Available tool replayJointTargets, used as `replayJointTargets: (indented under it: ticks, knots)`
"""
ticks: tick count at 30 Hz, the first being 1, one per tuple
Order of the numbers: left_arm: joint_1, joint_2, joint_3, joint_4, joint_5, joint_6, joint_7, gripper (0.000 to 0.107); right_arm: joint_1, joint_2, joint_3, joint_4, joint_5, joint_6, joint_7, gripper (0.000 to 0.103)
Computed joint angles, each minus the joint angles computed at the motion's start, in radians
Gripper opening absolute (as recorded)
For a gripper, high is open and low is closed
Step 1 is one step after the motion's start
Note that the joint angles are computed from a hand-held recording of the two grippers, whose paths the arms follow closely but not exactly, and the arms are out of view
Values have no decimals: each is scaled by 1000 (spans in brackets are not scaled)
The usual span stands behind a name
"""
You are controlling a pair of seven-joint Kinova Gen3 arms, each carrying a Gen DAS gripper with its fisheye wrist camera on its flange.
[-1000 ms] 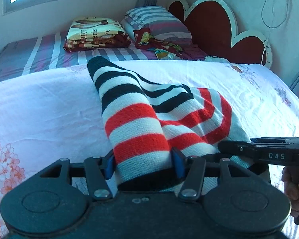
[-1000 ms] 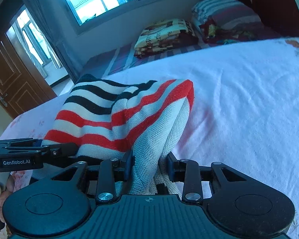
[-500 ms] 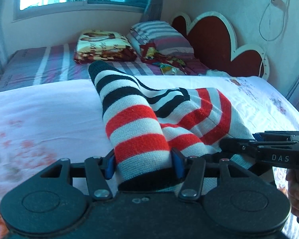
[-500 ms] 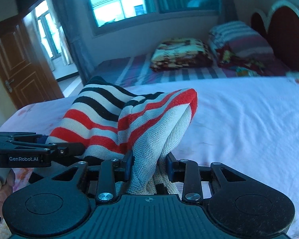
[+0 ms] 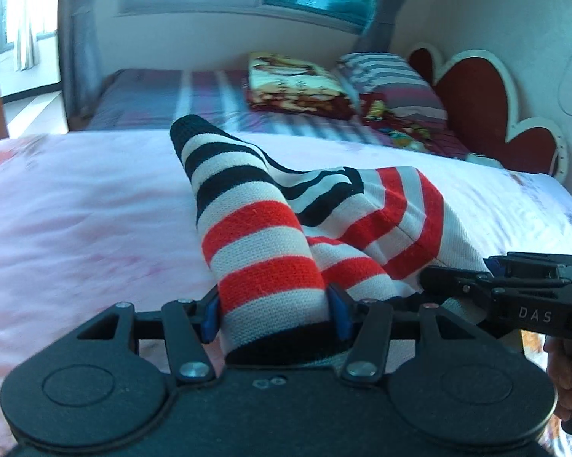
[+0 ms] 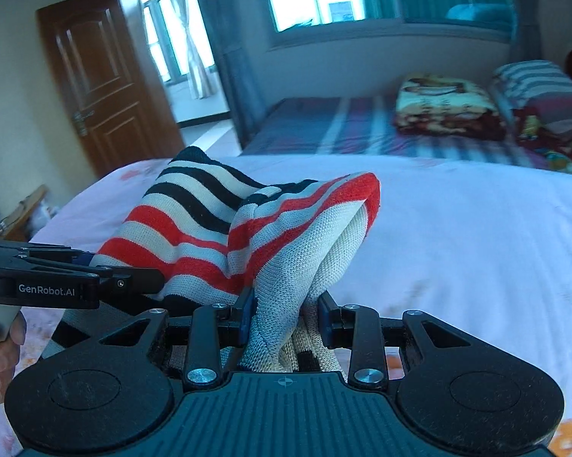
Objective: Fold small clothes
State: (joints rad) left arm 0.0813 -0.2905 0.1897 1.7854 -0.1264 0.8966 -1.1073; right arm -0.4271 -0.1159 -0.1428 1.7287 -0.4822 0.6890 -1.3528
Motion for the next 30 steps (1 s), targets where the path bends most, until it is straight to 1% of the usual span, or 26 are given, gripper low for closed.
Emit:
replayJointTargets:
  ticks: [2,4,7,8,9,10,11,13,14,15,16,17,18,19,20,22,24,26,27,28,29,30]
  knots:
    - [0,-23,-39,20,17,9,-29,54,-13,20,-50,-1,35,-34,-54,33]
    - [-3,-40,-72,36,37,14,-68,54,-15,44,-80,-4,44,-53,-74,33]
    - [-4,-42,-124,58,83,14,-141,54,-57,70,-73,12,51,-80,-96,33]
    - [-4,-38,-149,69,106,12,-174,54,-56,85,-80,16,47,-84,-99,33]
    - [-6,-33,-166,87,129,0,-195,55,-46,109,-77,14,36,-82,-88,33]
    - [-7,-38,-192,110,159,-28,-229,58,-23,121,-91,30,9,-94,-65,33]
    - [-7,-52,-216,138,189,-58,-261,60,17,127,-111,45,-32,-102,-44,33]
    - [-18,-60,-237,160,234,-83,-292,62,110,143,-170,60,-113,-106,-11,33]
    - [-23,-63,-241,169,244,-94,-311,66,154,146,-187,63,-154,-91,21,33]
    - [-33,-68,-236,178,244,-102,-319,69,179,154,-198,62,-189,-82,50,34]
    - [-43,-70,-232,182,246,-106,-324,73,186,156,-197,63,-207,-77,70,34]
    - [-43,-72,-241,189,261,-110,-337,76,175,159,-187,59,-209,-78,82,35]
    - [-43,-70,-256,192,280,-111,-352,78,178,158,-196,59,-203,-78,77,35]
    - [-48,-75,-265,198,290,-111,-362,84,184,162,-197,52,-205,-69,77,38]
    - [-55,-78,-270,201,297,-108,-370,86,194,160,-206,52,-200,-68,65,41]
    - [-61,-101,-292,205,319,-90,-393,86,197,130,-199,56,-156,-52,16,63]
    - [-95,-143,-271,211,302,-89,-375,86,203,83,-173,68,-147,-51,-13,64]
    - [-132,-191,-254,219,270,-97,-348,80,209,42,-150,77,-153,-67,7,64]
    - [-132,-204,-260,221,269,-109,-348,79,204,37,-141,68,-153,-67,30,55]
    - [-114,-202,-277,219,278,-123,-364,69,195,43,-138,49,-140,-64,40,42]
    - [-96,-192,-288,212,287,-137,-383,47,188,57,-149,23,-116,-61,33,40]
    - [-88,-173,-285,199,290,-138,-392,44,179,72,-163,1,-98,-62,29,40]
